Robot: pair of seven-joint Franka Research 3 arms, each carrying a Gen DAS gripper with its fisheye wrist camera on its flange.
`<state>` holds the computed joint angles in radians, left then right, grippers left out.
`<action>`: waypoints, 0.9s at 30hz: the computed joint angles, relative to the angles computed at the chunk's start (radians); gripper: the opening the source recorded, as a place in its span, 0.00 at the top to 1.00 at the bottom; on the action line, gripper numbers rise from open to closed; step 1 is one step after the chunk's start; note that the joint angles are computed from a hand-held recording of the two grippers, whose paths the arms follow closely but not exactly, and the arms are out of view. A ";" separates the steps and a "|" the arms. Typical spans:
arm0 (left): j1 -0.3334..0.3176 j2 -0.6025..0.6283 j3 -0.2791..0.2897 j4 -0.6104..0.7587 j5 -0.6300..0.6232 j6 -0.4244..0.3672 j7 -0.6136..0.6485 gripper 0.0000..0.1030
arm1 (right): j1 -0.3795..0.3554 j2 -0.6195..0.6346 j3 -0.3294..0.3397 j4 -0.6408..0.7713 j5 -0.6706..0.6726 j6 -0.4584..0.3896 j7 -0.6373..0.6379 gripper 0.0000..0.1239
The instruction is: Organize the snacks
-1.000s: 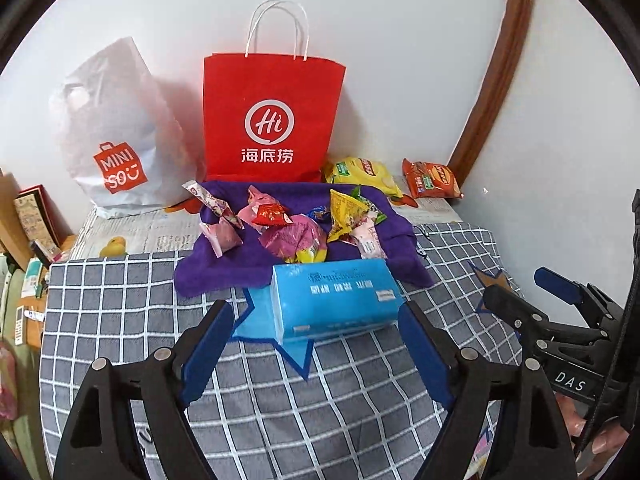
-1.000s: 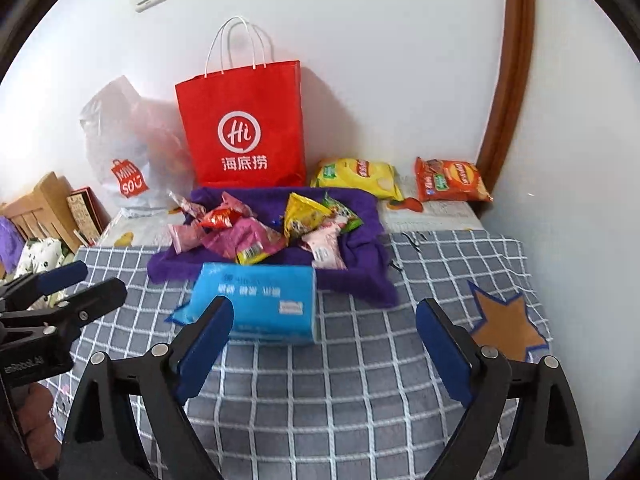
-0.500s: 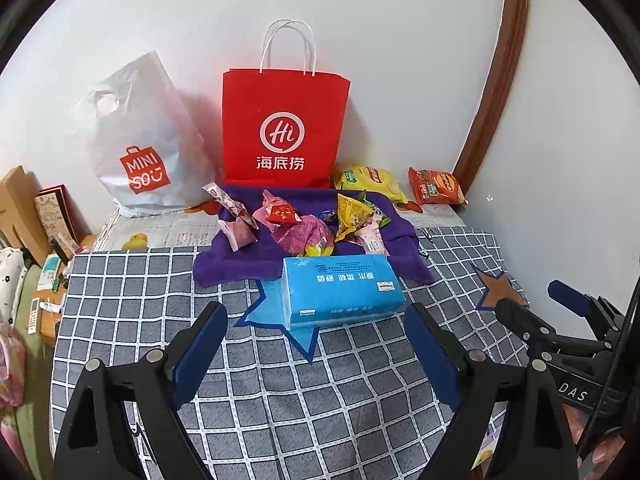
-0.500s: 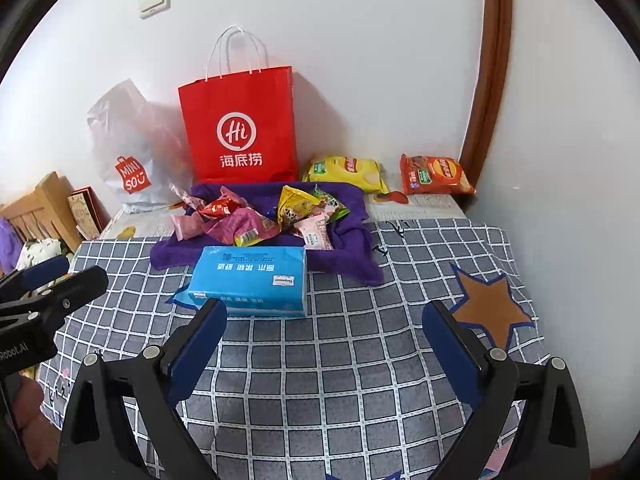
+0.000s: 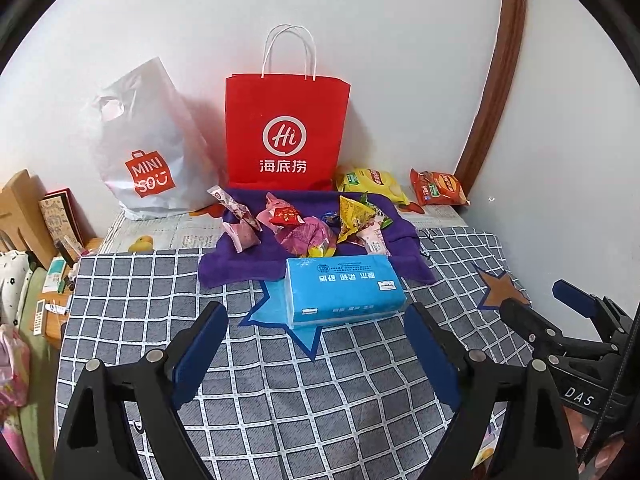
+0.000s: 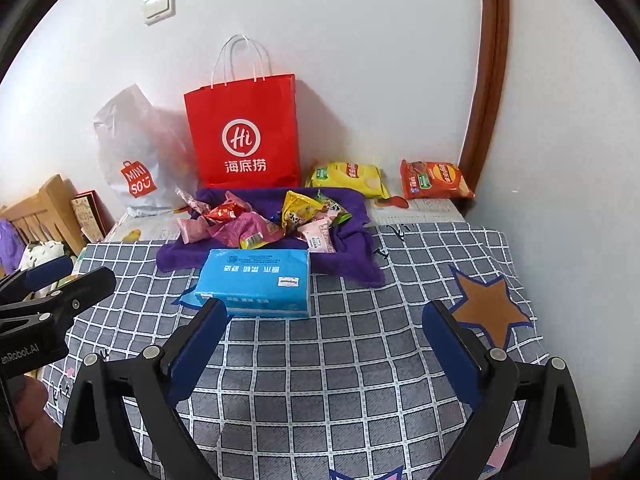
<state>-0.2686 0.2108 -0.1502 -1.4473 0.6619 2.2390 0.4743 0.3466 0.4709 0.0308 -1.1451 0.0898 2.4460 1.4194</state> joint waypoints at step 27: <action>0.004 -0.017 -0.004 -0.014 0.008 0.007 -0.019 0.13 | -0.010 -0.034 0.008 -0.044 0.028 0.029 -0.013 0.21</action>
